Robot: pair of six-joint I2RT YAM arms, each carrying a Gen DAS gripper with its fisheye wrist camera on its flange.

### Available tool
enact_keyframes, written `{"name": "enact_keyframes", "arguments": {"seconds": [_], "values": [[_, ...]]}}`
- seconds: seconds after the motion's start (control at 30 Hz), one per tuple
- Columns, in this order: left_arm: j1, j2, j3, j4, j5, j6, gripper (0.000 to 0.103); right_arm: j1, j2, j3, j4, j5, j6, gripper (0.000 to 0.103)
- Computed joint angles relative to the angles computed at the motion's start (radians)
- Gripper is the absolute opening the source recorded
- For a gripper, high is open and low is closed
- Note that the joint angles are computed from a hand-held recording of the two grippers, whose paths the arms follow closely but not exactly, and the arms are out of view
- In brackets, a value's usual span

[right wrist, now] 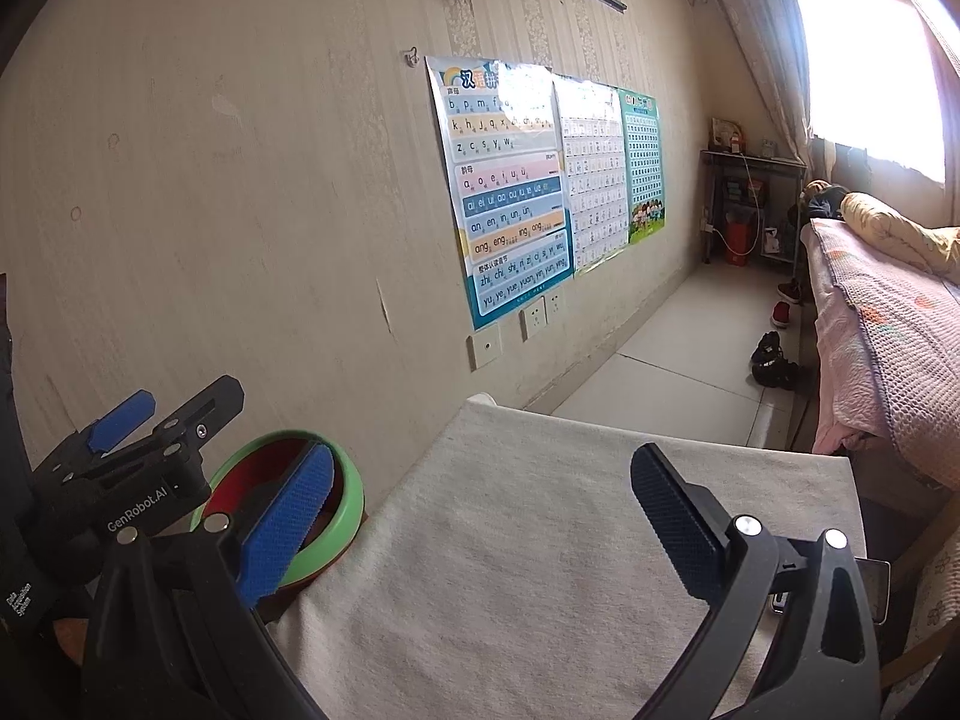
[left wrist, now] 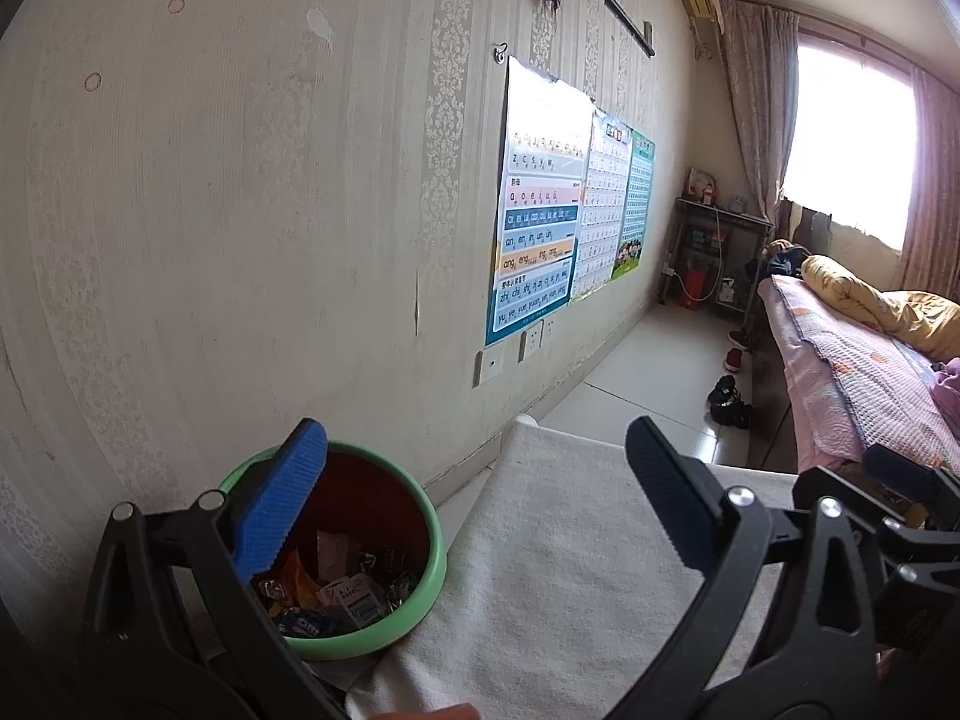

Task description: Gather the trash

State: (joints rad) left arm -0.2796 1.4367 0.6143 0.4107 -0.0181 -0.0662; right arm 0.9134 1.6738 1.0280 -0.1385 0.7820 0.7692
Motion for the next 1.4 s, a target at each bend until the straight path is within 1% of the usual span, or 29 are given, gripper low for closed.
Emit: {"name": "enact_keyframes", "arguments": {"seconds": [0.47,0.73,1.4], "values": [[0.022,0.015,0.006,-0.03,0.015,-0.002,0.098,0.002,0.035,0.036,-0.061,-0.01,0.043,0.096],[0.019,0.022,0.016,-0.045,0.01,0.0,0.098,0.001,0.038,0.035,-0.061,-0.014,0.047,0.096],[0.025,0.028,0.01,-0.042,0.007,0.005,0.098,-0.004,0.051,0.026,-0.062,-0.027,0.064,0.096]]}}
